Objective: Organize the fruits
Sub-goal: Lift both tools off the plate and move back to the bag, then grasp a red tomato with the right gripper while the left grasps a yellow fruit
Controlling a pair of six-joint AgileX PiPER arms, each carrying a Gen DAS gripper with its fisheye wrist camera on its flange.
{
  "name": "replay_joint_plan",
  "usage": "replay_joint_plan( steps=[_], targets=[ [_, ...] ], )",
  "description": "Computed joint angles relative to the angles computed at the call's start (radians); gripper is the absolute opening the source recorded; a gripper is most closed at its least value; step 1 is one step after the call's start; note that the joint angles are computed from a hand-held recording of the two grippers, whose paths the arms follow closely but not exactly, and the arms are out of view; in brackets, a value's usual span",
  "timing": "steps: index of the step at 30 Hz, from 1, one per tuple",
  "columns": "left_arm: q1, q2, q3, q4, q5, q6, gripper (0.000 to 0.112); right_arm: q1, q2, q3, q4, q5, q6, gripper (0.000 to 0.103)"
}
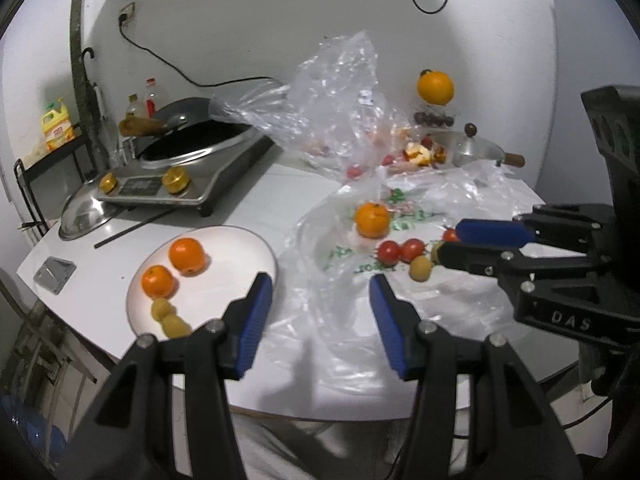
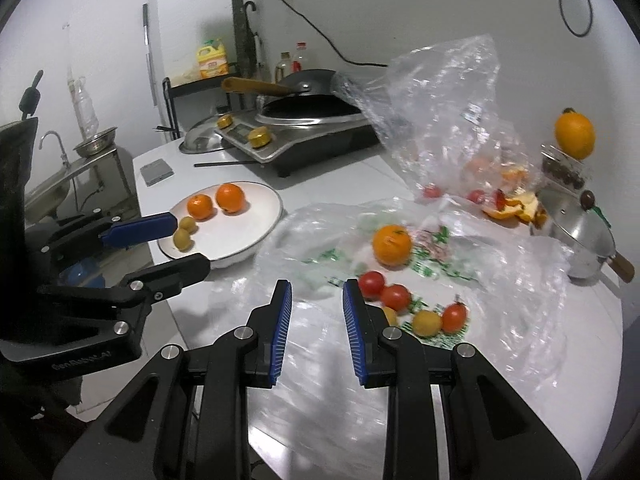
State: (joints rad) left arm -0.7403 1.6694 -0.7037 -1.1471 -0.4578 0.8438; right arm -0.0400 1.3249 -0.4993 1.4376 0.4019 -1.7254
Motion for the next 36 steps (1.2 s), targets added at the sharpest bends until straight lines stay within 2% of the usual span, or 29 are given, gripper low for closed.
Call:
replay_joint_plan(
  steps=[9,15,26,36],
  targets=[
    [-0.036,0.083,-0.093,-0.054,0.026,0.066,0.052,-0.168,0.045,-0.001,-0.018,0.075,-0.078,0.029],
    [-0.036,0.14,-0.162,-0.088,0.059,0.119,0.052,-0.229,0.105,-0.021,0.006,0.097,-0.135,0.029],
    [-0.006,0.235,-0.26,-0.115,0.121,0.167,0.052,-0.253,0.229,-0.079,0.046,0.081,-0.182,0.028],
    [0.004,0.322,-0.372,-0.205,0.164,0.279,0.052,-0.289,0.319,-0.148,0.043,0.082,-0.186,0.028]
  ],
)
